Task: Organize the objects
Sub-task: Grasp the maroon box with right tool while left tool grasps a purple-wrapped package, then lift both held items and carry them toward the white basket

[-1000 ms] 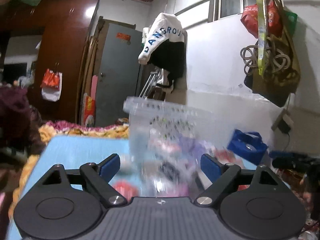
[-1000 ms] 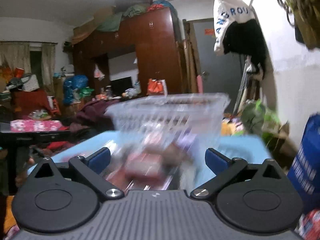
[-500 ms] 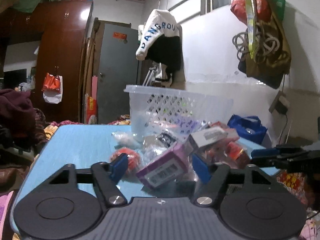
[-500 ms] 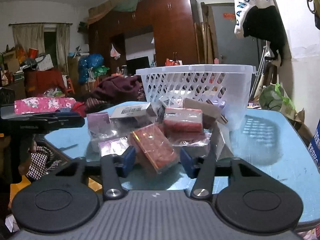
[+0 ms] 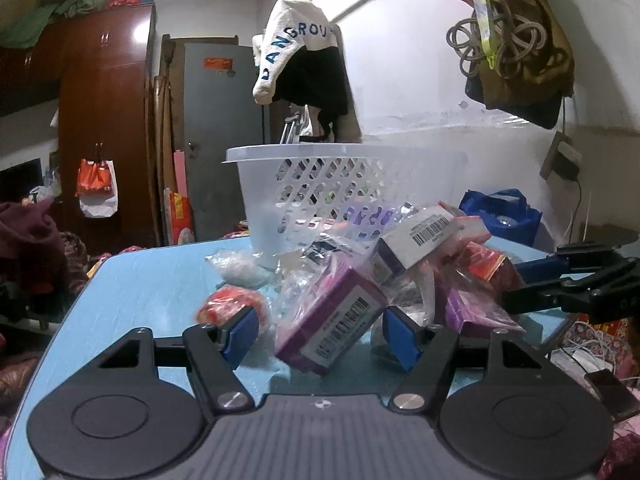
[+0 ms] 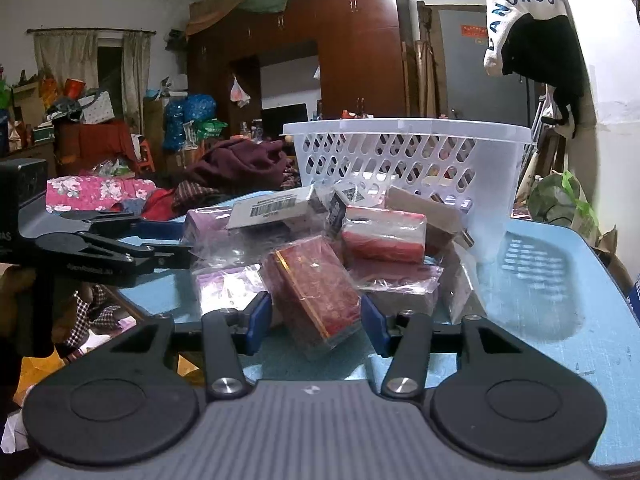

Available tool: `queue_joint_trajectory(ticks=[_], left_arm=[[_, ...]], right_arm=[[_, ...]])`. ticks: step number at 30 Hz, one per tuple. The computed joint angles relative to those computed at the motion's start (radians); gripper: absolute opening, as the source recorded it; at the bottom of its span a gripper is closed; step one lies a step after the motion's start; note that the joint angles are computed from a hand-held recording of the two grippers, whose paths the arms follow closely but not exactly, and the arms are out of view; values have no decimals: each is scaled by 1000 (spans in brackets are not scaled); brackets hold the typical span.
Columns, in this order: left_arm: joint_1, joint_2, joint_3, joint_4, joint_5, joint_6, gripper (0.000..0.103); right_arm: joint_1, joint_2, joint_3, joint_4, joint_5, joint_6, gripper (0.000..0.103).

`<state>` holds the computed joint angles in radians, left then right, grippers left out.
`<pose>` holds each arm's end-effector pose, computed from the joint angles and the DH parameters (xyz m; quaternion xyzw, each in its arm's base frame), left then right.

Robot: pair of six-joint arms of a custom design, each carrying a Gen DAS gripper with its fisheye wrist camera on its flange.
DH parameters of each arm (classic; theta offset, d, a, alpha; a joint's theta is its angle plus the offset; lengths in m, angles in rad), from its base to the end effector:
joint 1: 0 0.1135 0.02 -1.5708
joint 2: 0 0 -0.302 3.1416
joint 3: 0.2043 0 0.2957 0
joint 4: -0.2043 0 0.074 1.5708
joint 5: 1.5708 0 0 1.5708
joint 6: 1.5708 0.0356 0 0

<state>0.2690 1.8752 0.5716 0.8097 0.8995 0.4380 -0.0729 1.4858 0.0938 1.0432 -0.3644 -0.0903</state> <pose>0.3250 0.0607 0.0926 0.2874 0.7516 -0.1903 0.5625 0.2061 -0.0023 0.1035 -0.1109 0.8046 0.1019 0.5744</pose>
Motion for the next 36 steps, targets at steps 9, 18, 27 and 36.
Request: queue_joint_trajectory(ticks=[9,18,27,36], left_arm=[[-11,-6,-23,20,-4,17,56],[-41,-2,-37,63,-58,26,59],[-70,8,-41,121,-104,10,70],[-48,-2,-62,174,-49,-37,57]], right_arm=[[11,-40,-22,0,16,9,41],[50,-26,-12,6,71,-17,41],[41,53,0,65,92,-11,54],[-9,-42,-35,61,42,31,35]])
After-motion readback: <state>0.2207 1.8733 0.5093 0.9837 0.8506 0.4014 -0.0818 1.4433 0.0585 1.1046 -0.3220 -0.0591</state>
